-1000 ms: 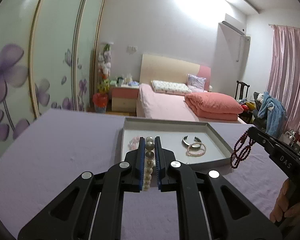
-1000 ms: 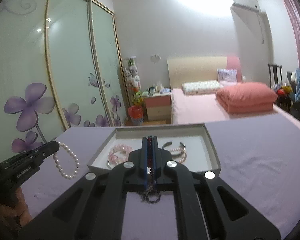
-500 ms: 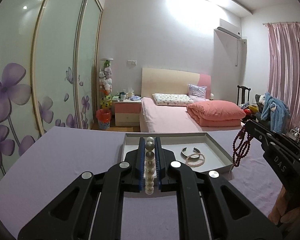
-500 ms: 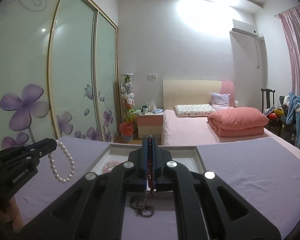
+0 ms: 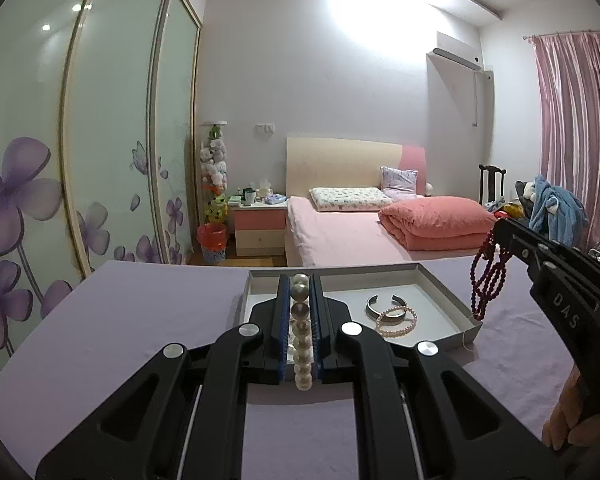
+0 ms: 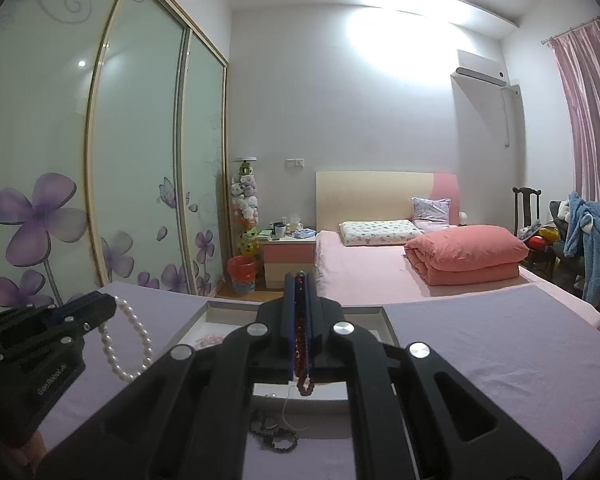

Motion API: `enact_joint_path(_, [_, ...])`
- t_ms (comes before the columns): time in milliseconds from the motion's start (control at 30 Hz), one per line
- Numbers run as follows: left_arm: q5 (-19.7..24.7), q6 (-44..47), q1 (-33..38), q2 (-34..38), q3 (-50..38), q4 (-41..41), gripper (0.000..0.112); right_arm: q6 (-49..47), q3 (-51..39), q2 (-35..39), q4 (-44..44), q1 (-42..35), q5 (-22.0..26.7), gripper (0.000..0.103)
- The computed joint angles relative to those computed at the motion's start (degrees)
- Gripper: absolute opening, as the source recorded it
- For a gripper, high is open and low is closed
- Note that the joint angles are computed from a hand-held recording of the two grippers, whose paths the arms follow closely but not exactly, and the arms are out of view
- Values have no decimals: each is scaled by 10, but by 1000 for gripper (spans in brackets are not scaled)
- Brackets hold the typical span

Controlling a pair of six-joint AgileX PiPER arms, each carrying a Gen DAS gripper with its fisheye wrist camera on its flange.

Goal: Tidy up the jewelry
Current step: 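Carry the white pearl bracelet and dark red beaded bracelet over the grey tray, then open the left tool over the tray while the right tool releases the dark red bracelet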

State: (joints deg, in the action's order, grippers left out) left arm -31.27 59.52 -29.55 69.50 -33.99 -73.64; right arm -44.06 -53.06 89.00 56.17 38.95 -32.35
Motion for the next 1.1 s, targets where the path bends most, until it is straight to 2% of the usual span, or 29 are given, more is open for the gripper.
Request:
enact_joint_path(333, [59,-12,44,26,-28,29,10,10,-16,18,-14,-11,2,5])
enact_joint_path(567, [111,-84,93,74,-73,111,10,51,-79,61,-58,-67,71,5])
enact_joint_path(767, [152,-186,132,120,-111,212,10,34,-144,114,-42,-93,121,5])
enact_joint_path(967, [169,-233,149,165,-141,258,10,-9,-207,165,-2,-112,168,5])
enact_joint_path(1100, [195,-265,166,192,-166,292,10,-82,-257,201,74,-127,206,5])
